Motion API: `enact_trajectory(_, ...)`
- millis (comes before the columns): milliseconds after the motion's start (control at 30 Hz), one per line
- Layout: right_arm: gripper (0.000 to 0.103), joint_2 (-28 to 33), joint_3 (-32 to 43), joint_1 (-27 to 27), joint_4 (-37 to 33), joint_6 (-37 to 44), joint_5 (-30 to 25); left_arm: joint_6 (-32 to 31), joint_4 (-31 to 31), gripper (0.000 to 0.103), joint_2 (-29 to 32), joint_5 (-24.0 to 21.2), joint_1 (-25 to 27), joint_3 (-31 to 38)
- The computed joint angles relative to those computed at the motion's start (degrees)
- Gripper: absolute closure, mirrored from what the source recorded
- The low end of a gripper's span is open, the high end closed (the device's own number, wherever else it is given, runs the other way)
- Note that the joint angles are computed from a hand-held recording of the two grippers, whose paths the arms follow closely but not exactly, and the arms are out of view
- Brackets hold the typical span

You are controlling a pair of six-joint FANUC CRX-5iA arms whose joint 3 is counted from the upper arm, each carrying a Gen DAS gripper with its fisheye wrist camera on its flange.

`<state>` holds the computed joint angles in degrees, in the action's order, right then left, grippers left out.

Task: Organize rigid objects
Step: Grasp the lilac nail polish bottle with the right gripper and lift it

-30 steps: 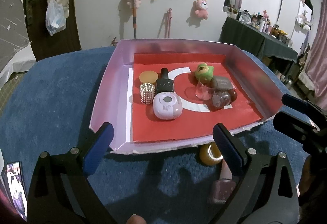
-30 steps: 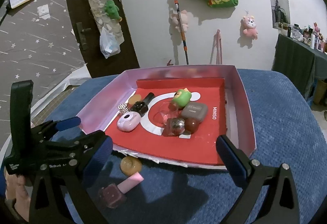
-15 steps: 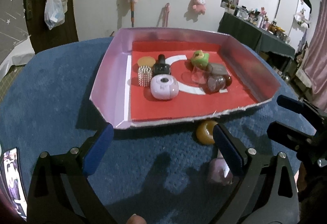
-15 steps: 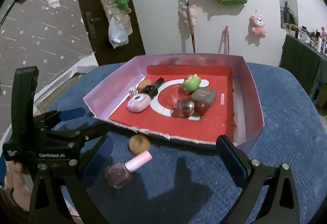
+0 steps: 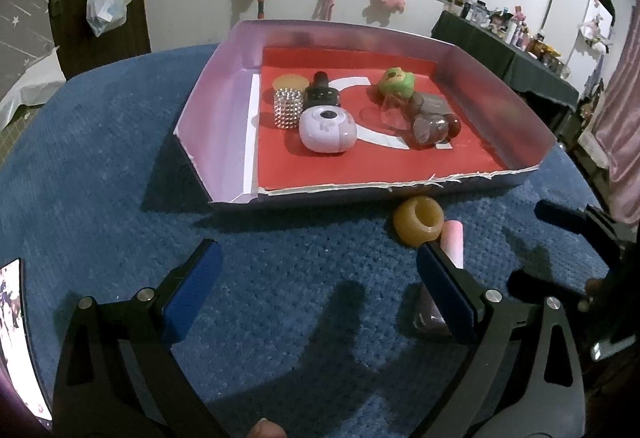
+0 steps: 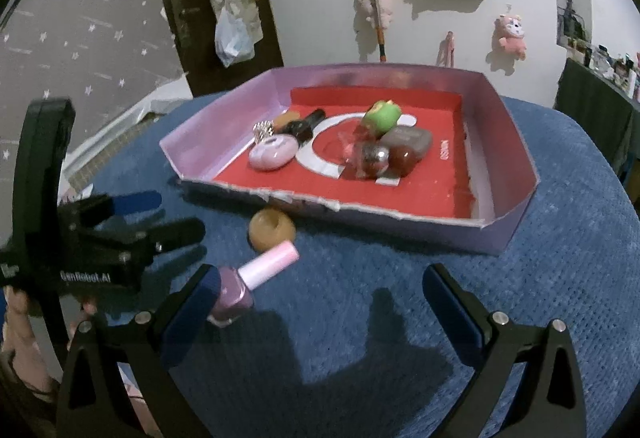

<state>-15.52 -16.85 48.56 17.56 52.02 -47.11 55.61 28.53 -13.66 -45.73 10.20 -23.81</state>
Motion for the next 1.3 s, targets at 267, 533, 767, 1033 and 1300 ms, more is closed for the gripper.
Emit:
enact_trajectory(267, 0.000, 2.5, 1.3, 2.4, -1.8, 3.4, -0.1, 0.9, 0.3, 0.004, -0.2, -0.1, 1.5, -0.1)
enact_trajectory(533, 0.000, 6.4, 2.0, 5.7, 4.6, -2.4, -1.0, 1.1, 0.5, 0.004, 0.0, -0.1, 2.4, -0.1)
enact_trajectory(767, 0.000, 4.6, -0.2, 5.7, 9.1, -8.1, -5.1, -0.7, 2.3, 0.004, 0.6, -0.9, 1.6, 0.1)
enact_trajectory(1033, 0.001, -2.3, -9.4, 6.5, 23.1, -20.9, -8.7, -1.5, 1.7, 0.004, 2.6, -0.3, -2.7, 1.4)
enact_trajectory(1300, 0.017, -2.4, -10.2, 6.3, 20.9, -15.3, -2.9, 3.0, -3.1, 0.004, 4.6, -0.1, -5.1, 3.8)
